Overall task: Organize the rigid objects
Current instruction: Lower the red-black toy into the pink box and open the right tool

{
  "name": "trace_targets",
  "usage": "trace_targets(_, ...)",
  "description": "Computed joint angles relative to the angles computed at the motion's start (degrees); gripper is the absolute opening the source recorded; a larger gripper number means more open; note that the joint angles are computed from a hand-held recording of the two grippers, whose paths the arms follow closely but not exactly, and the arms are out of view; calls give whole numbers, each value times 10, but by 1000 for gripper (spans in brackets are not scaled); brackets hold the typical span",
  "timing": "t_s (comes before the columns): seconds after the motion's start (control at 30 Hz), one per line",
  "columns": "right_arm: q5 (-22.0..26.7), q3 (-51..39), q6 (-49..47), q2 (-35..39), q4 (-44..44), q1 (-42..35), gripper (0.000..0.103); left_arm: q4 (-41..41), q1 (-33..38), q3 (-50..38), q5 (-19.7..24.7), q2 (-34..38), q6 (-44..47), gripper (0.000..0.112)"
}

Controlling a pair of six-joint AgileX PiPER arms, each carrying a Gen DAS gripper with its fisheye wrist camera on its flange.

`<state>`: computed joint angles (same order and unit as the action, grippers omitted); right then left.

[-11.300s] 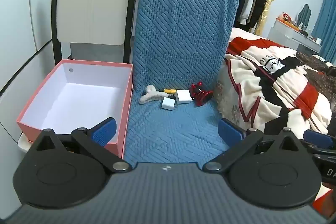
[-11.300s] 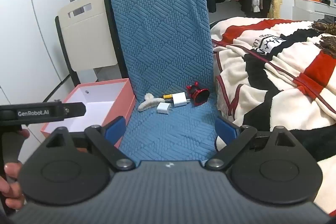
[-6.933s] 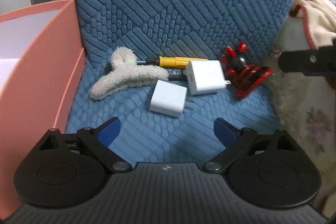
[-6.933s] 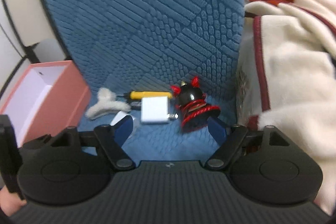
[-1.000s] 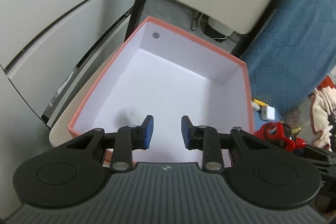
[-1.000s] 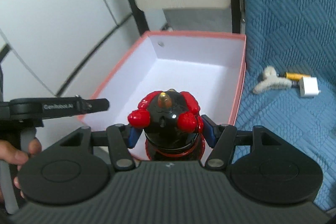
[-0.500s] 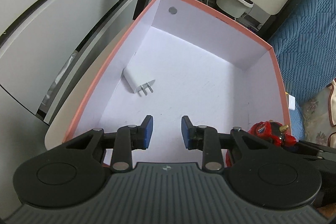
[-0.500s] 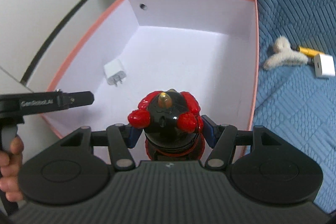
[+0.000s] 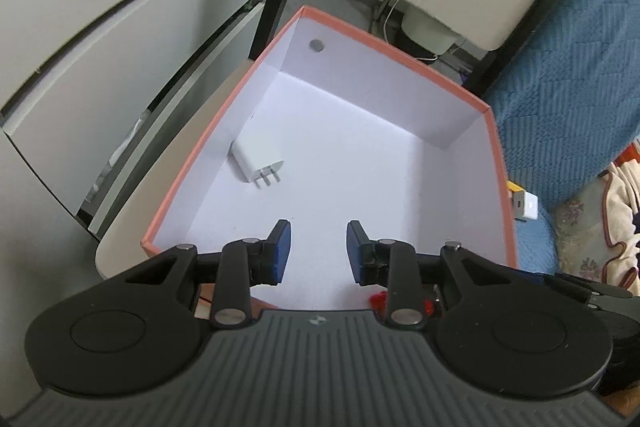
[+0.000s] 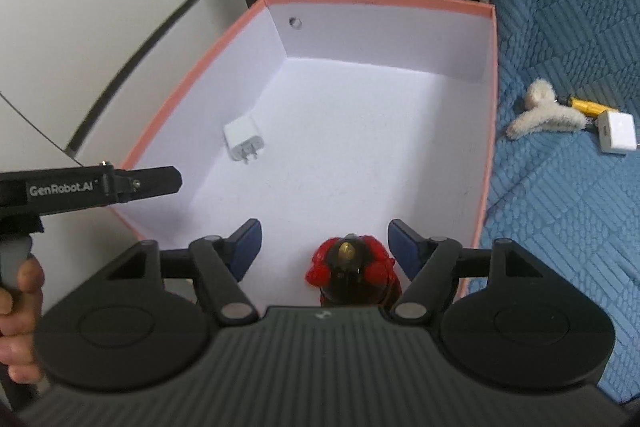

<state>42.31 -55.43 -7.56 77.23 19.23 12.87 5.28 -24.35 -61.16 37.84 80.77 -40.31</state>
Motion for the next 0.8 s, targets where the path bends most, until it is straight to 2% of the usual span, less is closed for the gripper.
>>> trace_targets(0.2,25,22,-11,-82,-3,-29,72,68,-65,-17,38,-37,-82,35)
trace_targets(0.5,107,23,-86,-204,41,-132,72,190,-210,-58,114,-73,-230,35)
trace_targets(0.63,151,30,-152,-251,77,-209,72,234,-279,-73,149,-78,-286,35)
trace_targets(0.8,250,34,-286,-294,166,-383,72,273,-354,-93,182,-70,-336,35)
